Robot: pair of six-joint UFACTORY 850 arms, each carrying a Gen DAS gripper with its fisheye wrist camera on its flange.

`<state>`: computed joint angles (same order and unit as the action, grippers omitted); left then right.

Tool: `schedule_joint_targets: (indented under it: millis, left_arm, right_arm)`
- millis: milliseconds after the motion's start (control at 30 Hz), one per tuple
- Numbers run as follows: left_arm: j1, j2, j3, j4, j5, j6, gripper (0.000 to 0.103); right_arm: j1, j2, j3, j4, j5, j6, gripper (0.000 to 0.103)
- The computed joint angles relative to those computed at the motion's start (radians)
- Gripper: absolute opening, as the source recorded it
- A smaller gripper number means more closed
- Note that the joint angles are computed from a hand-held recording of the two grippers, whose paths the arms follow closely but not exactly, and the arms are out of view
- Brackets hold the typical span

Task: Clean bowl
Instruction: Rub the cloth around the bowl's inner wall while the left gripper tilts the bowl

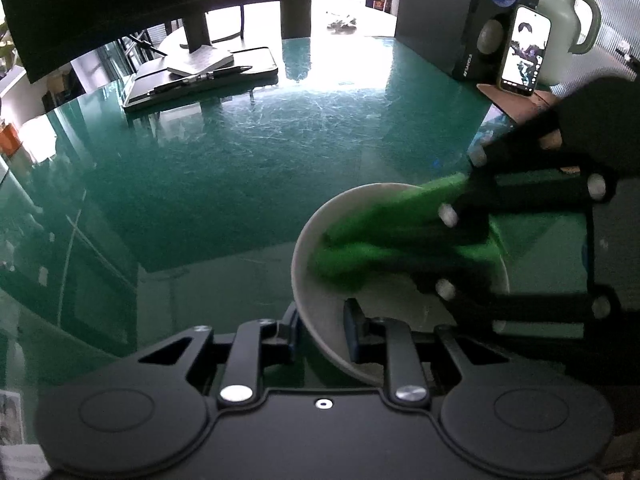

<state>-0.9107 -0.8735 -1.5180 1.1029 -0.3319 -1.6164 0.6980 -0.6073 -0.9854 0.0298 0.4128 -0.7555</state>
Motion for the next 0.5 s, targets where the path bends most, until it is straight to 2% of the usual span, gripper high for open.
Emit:
schedule_joint_targets:
  millis: [100,167,300,367,467,500]
  left_arm:
    - [-0.001,0.002,0.003,0.011,-0.009,-0.011,0.022]
    - [-0.003,0.004,0.008,0.03,-0.009,-0.029,0.023]
    - [-0.009,0.0,0.002,0.032,-0.022,-0.019,0.023]
    - [-0.01,-0.001,-0.001,0.028,-0.027,-0.011,0.023]
    - [-0.011,-0.003,-0.005,0.024,-0.027,0.006,0.023]
    - [-0.011,-0.004,-0.005,0.022,-0.028,0.011,0.023]
  right_arm:
    - [0.006,-0.006,-0.004,0.024,0.01,-0.048,0.004]
    - [0.008,-0.02,-0.029,0.179,-0.018,-0.13,0.002]
    - [-0.005,-0.013,-0.068,0.348,-0.164,-0.129,0.002]
    - [-0.006,-0.008,-0.09,0.503,-0.259,-0.254,0.005]
    - [-0.04,-0.007,-0.148,0.751,-0.506,-0.462,0.005]
    - [-0.047,-0.01,-0.158,0.76,-0.539,-0.478,0.005]
